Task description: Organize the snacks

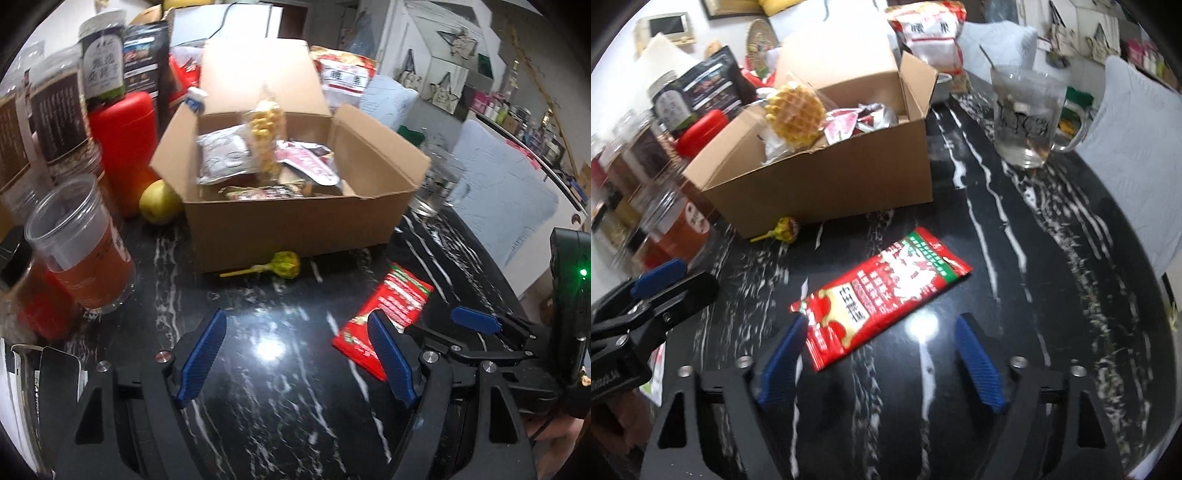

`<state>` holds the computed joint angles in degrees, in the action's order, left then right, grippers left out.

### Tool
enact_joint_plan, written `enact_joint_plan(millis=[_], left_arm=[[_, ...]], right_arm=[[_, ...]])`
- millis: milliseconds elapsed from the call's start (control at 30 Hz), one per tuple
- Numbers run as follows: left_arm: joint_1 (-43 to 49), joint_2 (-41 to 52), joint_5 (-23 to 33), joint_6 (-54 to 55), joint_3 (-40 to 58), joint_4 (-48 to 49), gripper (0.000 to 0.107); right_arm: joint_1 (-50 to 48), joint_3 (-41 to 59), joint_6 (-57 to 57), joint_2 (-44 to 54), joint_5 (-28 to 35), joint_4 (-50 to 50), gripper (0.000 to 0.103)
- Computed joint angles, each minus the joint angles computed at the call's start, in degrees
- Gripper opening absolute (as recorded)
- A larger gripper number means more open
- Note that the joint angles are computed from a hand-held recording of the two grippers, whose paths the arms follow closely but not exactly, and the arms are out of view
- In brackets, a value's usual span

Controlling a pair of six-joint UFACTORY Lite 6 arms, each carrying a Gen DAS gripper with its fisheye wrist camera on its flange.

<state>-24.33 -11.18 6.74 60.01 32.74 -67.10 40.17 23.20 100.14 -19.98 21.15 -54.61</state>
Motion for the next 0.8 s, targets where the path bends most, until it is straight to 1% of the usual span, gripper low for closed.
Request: enact_joint_plan(millis=[100, 200, 233, 267, 400, 500, 567, 600, 700, 800], left_arm=[[2.7, 2.0, 0.7, 11.1, 0.7, -10.4, 0.079], [4.9, 4.1, 1.5, 16.1, 2.0, -14.6, 0.079], [5.6, 4.9, 1.7, 17.6, 2.4, -15.8, 0.079], [6.2, 5.5, 1.9, 18.5, 2.8, -16.6, 0.079], [8.4, 8.3, 3.0, 23.5, 4.4, -21.1, 0.079], [9.9, 10.2, 5.0, 24.0, 5.7, -21.4, 0.079], [10.5, 11.0, 6.3, 23.8, 6.4, -21.3, 0.079], [10.8, 11.5, 6.9, 23.6, 6.9, -21.1, 0.079], [10.6, 12.6, 7.3, 22.9, 7.9, -20.5, 0.079], [9.6, 13.8, 7.6, 22.6, 9.0, -20.6, 0.079]], right_arm=[[-3.2, 3.4, 3.3, 6.8, -2.9, -1.7, 0.090], [-5.5, 6.8, 5.0, 12.9, -4.6, -2.2, 0.091], [-5.6, 7.7, 6.9, 14.4, -4.5, -3.7, 0.092], [-5.0, 9.0, 8.9, 15.9, -2.8, -5.5, 0.092], [-3.5, 15.3, 6.3, 22.9, 2.5, -3.6, 0.093], [-2.4, 16.9, 6.6, 25.0, 3.9, -5.8, 0.093], [-1.4, 16.5, 9.1, 25.0, 4.3, -10.3, 0.084], [-0.9, 16.5, 9.2, 25.2, 5.0, -11.1, 0.073], [0.5, 15.7, 11.3, 25.7, 4.7, -17.1, 0.064], [1.0, 13.3, 10.8, 23.5, 4.2, -19.2, 0.056]])
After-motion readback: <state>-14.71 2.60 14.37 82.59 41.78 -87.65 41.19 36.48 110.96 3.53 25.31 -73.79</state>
